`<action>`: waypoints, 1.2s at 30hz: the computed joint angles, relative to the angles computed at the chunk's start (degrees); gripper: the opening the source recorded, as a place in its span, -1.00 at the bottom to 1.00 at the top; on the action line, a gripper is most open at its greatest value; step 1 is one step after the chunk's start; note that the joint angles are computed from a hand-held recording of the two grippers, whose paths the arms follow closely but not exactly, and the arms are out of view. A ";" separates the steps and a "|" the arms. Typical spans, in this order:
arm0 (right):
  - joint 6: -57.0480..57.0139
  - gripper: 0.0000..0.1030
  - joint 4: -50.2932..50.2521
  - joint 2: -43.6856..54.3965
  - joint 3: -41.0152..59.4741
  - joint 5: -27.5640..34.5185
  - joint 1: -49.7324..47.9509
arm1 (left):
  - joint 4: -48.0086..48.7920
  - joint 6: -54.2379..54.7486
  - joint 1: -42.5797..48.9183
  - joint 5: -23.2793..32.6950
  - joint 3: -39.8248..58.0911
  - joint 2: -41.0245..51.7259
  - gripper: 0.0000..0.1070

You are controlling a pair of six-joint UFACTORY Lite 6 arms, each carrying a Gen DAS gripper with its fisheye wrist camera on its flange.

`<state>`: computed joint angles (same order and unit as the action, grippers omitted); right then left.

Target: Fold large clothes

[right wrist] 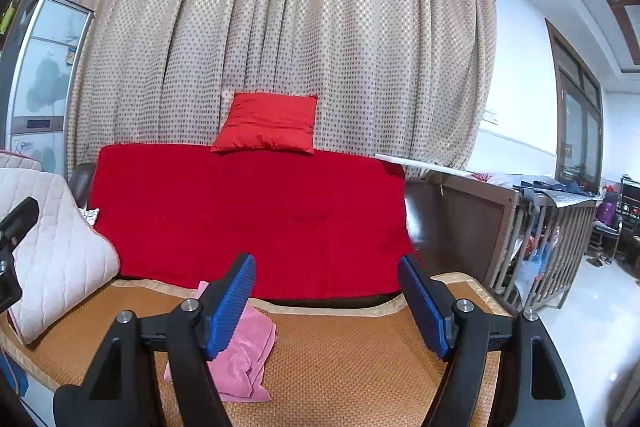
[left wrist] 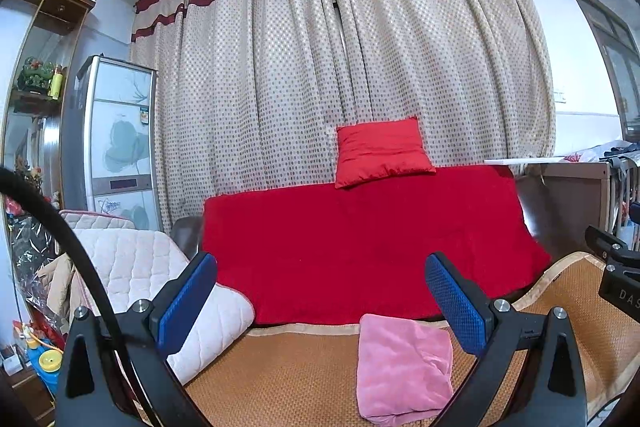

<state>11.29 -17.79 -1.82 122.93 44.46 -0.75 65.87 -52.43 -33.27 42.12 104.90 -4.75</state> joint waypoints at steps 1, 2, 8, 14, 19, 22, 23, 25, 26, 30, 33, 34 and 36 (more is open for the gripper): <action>-0.26 0.50 0.36 0.02 0.27 0.07 -0.19 | 0.32 -0.10 -0.37 0.38 0.29 0.16 0.92; -0.34 0.50 0.42 0.03 0.54 0.23 -0.19 | 0.44 -0.02 -0.61 0.54 0.50 0.21 0.92; 0.47 0.51 -1.29 0.19 1.93 1.26 1.13 | -0.89 1.38 -1.06 0.74 1.57 0.61 0.93; 0.89 0.51 -2.22 0.03 2.40 1.93 1.85 | -0.24 0.83 -1.36 0.85 1.36 0.28 0.92; 1.45 0.51 -3.12 -0.10 2.83 2.29 2.66 | 0.44 0.26 -1.73 1.17 1.10 0.20 0.92; 1.35 0.51 -3.00 -0.29 2.66 2.21 2.67 | 0.20 0.45 -1.75 1.37 1.29 0.27 0.92; 1.39 0.51 -3.04 -0.33 2.60 2.22 2.75 | 0.16 0.52 -1.76 1.49 1.31 0.25 0.93; 1.24 0.51 -2.96 -0.33 2.42 2.12 2.80 | -0.09 0.79 -1.74 1.59 1.43 0.28 0.92; 1.28 0.51 -3.09 -0.41 2.26 2.05 2.91 | -0.10 0.86 -1.73 1.65 1.46 0.28 0.93; 1.81 0.51 -3.88 -0.87 1.46 1.84 3.63 | -1.18 1.62 -0.93 1.11 1.84 0.44 0.92; 1.76 0.51 -4.01 -1.01 1.01 1.71 3.80 | -2.44 2.36 -0.28 0.60 1.89 0.38 0.93; 1.75 0.51 -4.05 -1.04 0.92 1.68 3.88 | -2.60 2.41 -0.18 0.51 1.81 0.33 0.93; 1.81 0.51 -4.27 -0.95 0.92 1.73 4.10 | -2.85 2.49 0.10 0.40 1.75 0.28 0.93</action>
<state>13.10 -22.05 -2.77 123.85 46.19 3.35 63.03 -49.95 -33.16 42.52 106.65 -4.47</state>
